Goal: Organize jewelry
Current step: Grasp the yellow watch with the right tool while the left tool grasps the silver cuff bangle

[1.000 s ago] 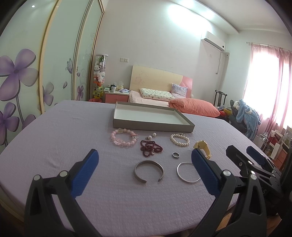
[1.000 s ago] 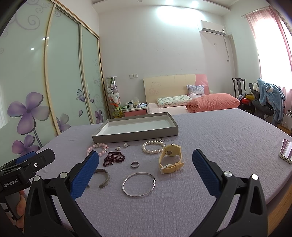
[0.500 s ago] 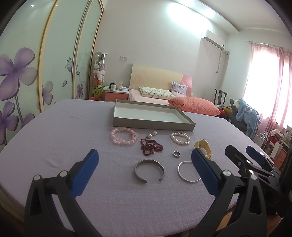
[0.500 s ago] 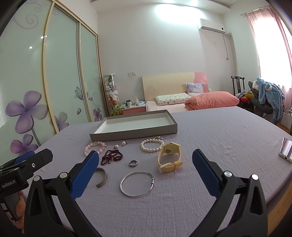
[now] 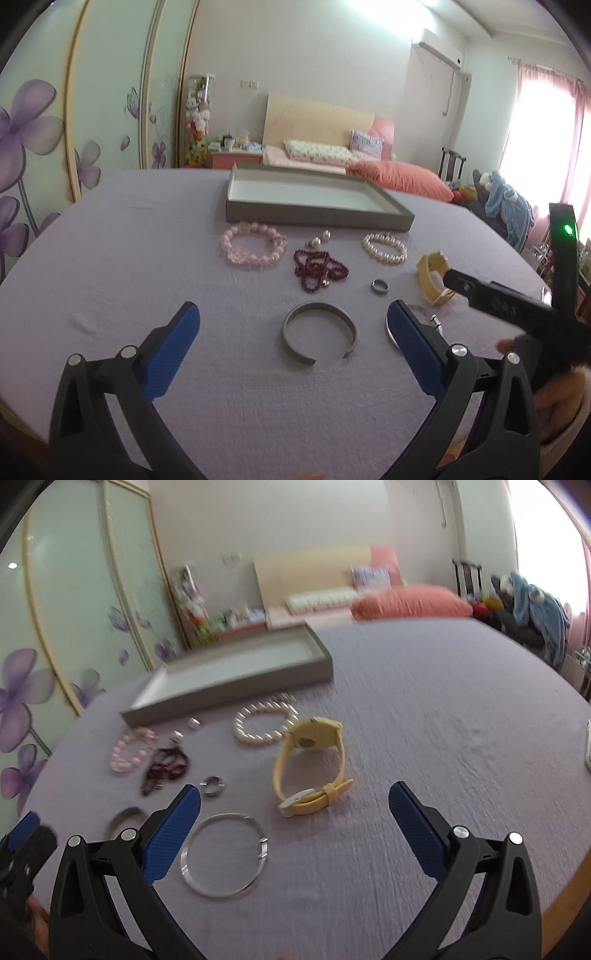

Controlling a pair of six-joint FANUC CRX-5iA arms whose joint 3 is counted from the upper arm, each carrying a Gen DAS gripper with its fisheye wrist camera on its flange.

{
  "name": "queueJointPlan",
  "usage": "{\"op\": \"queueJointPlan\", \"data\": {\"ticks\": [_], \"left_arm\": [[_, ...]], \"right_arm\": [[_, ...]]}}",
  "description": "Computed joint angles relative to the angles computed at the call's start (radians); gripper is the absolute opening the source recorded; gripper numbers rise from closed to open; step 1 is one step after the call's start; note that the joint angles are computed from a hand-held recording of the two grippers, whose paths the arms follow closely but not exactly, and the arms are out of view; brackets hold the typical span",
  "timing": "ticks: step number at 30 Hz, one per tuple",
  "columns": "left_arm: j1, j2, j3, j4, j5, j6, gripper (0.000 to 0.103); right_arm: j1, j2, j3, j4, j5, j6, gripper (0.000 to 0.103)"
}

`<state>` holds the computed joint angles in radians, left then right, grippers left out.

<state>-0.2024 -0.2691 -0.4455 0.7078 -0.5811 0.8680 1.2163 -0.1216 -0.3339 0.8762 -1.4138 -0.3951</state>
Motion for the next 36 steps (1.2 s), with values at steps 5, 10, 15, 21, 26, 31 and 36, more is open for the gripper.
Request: {"op": "queueJointPlan", "data": {"ticks": [5,10,15,21,26,31,36], "left_arm": [[0.007,0.055,0.060,-0.067,-0.057,0.048,0.099],[0.006,0.088,0.089,-0.080,-0.091,0.040,0.099],[-0.010,0.123,0.136,-0.136,-0.126,0.054,0.099],[-0.039,0.162,0.187,-0.210,-0.150,0.072,0.097],[-0.065,0.214,0.259,-0.307,-0.194,0.138,0.086],[-0.078,0.253,0.311,-0.363,-0.243,0.193,0.079],[-0.087,0.248,0.313,-0.396,-0.231,0.219,0.065]], "right_arm": [[-0.077,0.023,0.061,-0.122,0.022,0.057,0.089],[-0.116,0.053,0.103,-0.182,0.026,0.100,0.080],[-0.118,0.067,0.106,-0.170,0.016,0.115,0.045],[-0.098,0.015,0.043,-0.129,0.061,0.043,0.037],[-0.097,0.004,0.037,-0.118,0.069,0.039,0.037],[-0.094,-0.005,0.029,-0.107,0.083,0.033,0.037],[-0.091,-0.007,0.026,-0.094,0.086,0.033,0.037]]}}
